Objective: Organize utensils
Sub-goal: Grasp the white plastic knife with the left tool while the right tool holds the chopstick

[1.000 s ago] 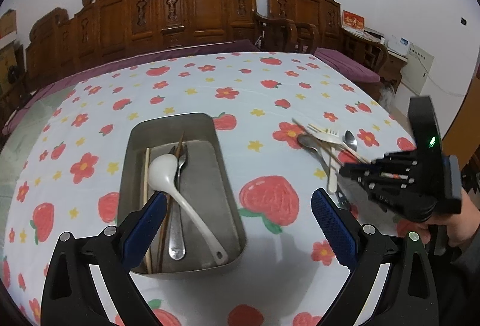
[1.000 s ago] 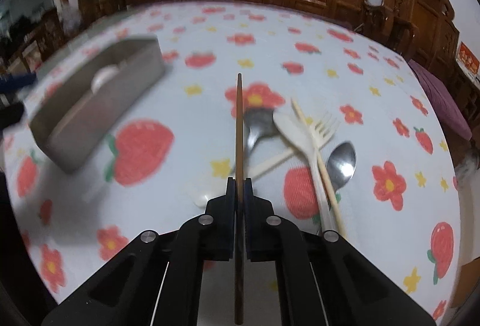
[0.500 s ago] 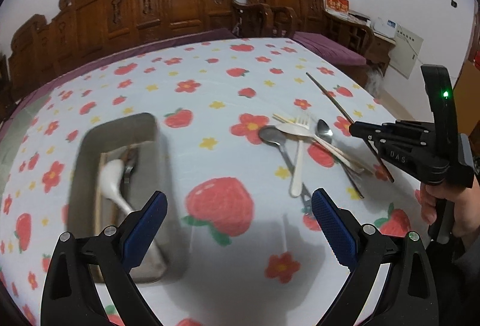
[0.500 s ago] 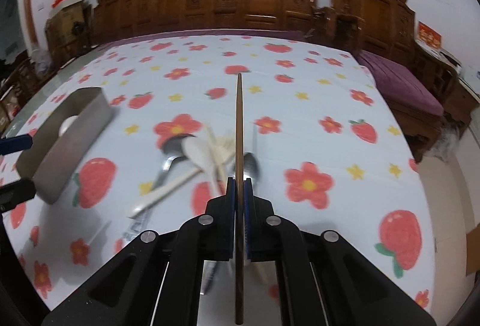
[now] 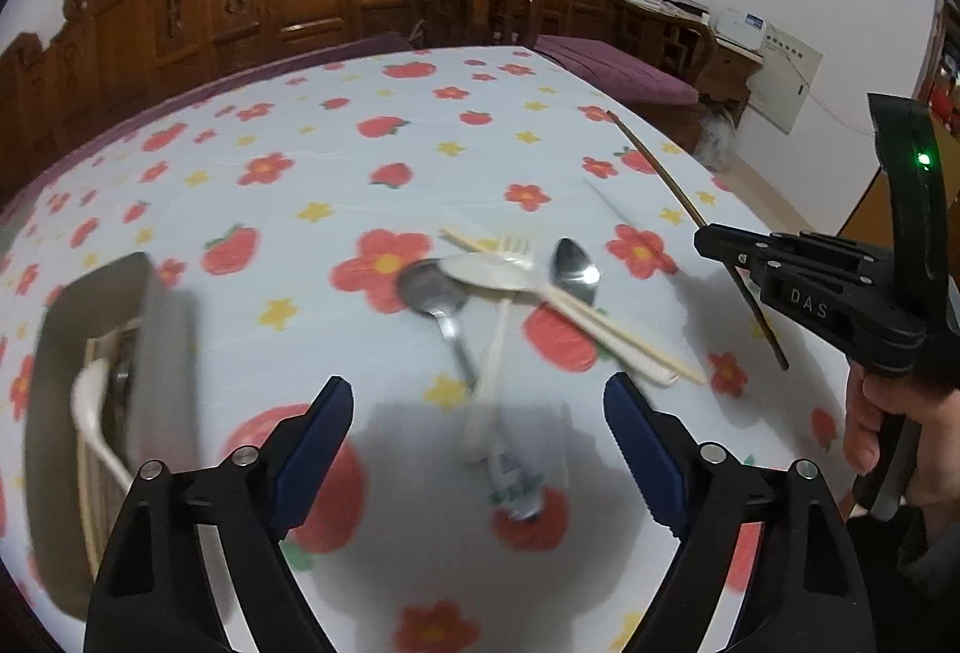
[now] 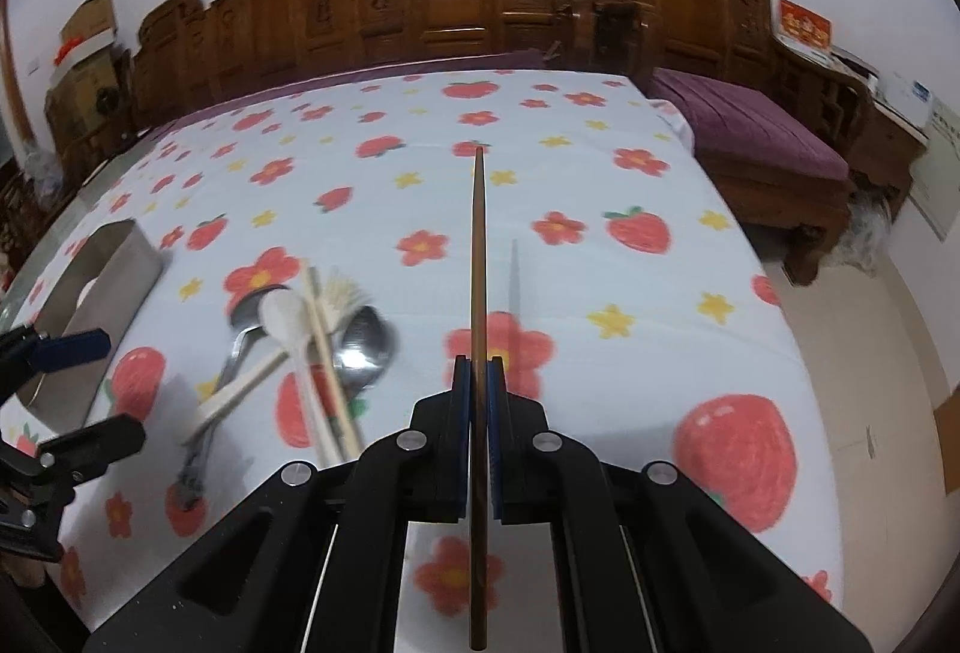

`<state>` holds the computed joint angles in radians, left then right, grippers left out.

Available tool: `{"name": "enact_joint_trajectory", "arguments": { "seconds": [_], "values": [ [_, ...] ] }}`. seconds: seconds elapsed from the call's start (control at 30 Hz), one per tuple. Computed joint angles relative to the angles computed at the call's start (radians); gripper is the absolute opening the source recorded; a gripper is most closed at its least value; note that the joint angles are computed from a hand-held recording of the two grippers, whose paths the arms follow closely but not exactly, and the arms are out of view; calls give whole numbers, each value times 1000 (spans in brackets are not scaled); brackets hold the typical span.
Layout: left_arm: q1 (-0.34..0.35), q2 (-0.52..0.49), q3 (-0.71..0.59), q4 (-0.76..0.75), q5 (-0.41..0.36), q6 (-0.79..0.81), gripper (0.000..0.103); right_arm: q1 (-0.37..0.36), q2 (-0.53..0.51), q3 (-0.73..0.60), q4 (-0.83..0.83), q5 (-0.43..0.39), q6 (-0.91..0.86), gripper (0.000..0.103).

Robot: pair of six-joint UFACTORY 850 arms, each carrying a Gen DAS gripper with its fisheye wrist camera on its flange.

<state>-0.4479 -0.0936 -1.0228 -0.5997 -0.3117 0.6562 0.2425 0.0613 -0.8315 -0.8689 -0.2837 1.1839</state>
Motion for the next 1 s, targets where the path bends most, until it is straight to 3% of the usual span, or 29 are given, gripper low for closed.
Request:
{"name": "enact_joint_trajectory", "arguments": {
  "seconds": [0.3, 0.57, 1.0],
  "values": [
    [-53, -98, -77, -75, -16, -37, 62, -52, 26, 27, 47, 34, 14, 6],
    [-78, -182, -136, -13, -22, -165, 34, -59, 25, 25, 101, 65, -24, 6],
    [-64, -193, -150, -84, -36, -137, 12, -57, 20, 17, 165, 90, -77, 6]
  ]
}}
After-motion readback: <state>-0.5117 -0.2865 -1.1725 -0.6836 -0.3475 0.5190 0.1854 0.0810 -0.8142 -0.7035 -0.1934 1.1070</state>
